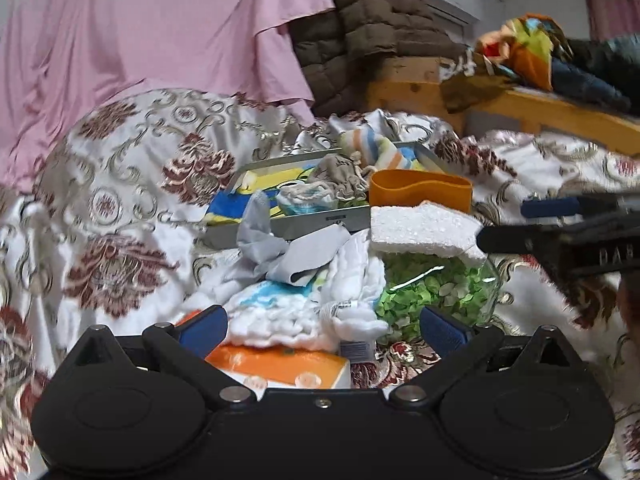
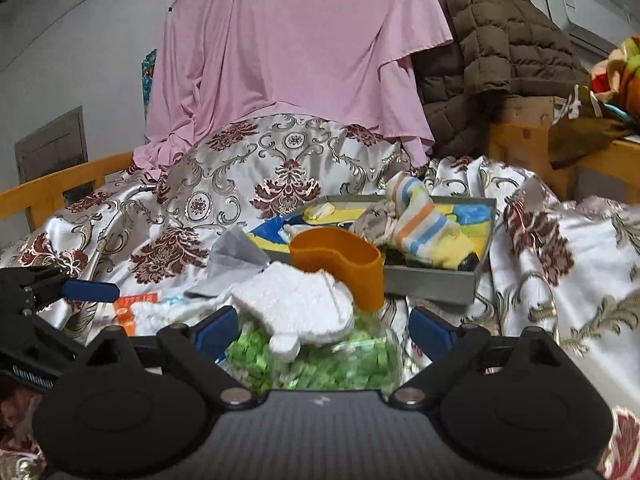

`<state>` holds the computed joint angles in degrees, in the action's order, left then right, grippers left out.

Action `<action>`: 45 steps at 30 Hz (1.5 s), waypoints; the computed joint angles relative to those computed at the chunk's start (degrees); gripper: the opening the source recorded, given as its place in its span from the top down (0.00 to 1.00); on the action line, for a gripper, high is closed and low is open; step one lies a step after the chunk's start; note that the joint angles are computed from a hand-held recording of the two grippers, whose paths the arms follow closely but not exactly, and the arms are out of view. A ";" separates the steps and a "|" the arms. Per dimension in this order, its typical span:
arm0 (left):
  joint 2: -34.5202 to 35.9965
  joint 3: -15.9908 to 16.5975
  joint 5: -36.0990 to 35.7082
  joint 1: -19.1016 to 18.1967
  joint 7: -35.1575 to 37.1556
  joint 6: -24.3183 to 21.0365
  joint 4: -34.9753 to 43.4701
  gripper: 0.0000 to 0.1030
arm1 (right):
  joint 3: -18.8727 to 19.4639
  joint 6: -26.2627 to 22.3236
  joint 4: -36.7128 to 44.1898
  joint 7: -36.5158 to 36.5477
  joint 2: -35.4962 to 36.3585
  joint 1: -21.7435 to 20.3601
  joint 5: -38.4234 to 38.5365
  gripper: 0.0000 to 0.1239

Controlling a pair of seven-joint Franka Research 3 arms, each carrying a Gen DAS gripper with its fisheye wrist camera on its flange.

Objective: Organize soft objects
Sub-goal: 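Move left tool to the white cotton cloth while right tool reaches the white foam sheet, then close left gripper on the white cloth while right gripper closes on the foam sheet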

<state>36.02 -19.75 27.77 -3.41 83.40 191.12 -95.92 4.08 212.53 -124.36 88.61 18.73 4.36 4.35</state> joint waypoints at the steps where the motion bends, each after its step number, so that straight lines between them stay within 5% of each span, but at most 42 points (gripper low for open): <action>1: 0.50 0.57 0.11 -0.65 0.29 -0.36 0.76 0.01 | -0.06 -0.48 0.79 -0.15 0.45 -0.04 -0.12 0.23; 8: 4.32 -2.44 2.23 0.77 6.16 -2.19 4.68 0.06 | 1.77 -3.89 4.36 1.57 2.28 -2.62 -4.68 0.23; 14: 8.25 -10.40 0.97 5.67 13.15 -5.97 7.41 0.17 | -0.61 -6.40 7.30 -4.97 3.81 1.52 -0.27 0.26; 22: 10.10 -11.71 -2.94 5.89 17.13 -5.58 8.93 0.31 | -4.75 -7.59 10.30 -16.25 5.96 8.21 11.78 0.30; 26: 9.98 -11.32 -4.02 5.65 16.90 -4.92 8.78 0.46 | -4.12 -7.83 10.73 -18.80 6.29 8.16 13.81 0.40; 35: 9.78 -12.33 -2.80 6.88 15.77 -2.97 7.29 0.65 | -3.02 -7.09 10.25 -20.59 5.96 7.51 15.47 0.45; 45: 9.83 -14.42 0.47 9.08 13.98 -1.53 5.74 0.74 | -1.09 -6.18 7.98 -18.58 4.53 5.40 13.10 0.45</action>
